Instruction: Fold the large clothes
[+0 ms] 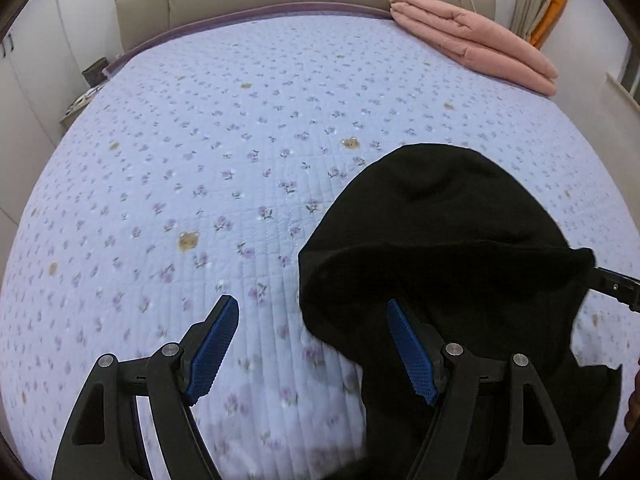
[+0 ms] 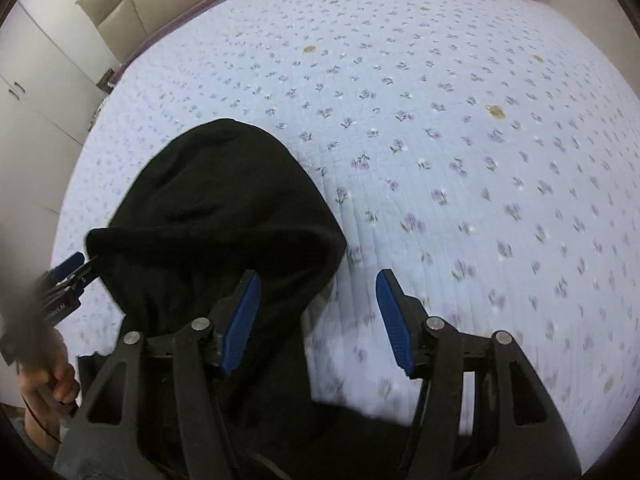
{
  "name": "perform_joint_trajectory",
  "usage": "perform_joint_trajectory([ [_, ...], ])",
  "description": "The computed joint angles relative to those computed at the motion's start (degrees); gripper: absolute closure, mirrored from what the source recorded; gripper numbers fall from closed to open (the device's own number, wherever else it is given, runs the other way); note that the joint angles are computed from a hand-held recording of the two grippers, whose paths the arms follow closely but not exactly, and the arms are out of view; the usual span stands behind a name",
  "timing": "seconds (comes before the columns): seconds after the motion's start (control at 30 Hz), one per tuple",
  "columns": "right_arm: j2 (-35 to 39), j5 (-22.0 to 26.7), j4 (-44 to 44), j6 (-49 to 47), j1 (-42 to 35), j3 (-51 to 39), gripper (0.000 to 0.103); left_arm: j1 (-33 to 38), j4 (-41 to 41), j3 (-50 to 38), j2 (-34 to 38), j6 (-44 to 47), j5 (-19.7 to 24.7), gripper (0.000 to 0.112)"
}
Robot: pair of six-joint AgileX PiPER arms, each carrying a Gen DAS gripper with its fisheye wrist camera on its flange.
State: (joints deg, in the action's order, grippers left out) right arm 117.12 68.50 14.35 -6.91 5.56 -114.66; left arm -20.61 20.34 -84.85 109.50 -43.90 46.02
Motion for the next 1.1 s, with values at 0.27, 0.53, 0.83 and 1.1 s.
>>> perform_joint_trajectory([
  [0.27, 4.1, -2.5, -10.5, 1.8, 5.1, -3.5, 0.099, 3.8, -5.3, -0.1, 2.7, 2.7, -5.4, 0.104],
  [0.53, -7.5, -12.9, 0.0, -6.1, -0.2, 13.2, 0.099, 9.2, -23.0, 19.4, -10.9, 13.5, -20.1, 0.103],
  [0.83, -4.9, -7.1, -1.4, -9.1, -1.3, 12.8, 0.068, 10.2, -22.1, 21.2, -12.2, 24.3, -13.4, 0.04],
  [1.1, -12.3, -3.5, 6.6, -15.8, -2.9, 11.4, 0.056, 12.4, -25.6, 19.1, -22.6, 30.0, -12.2, 0.039],
])
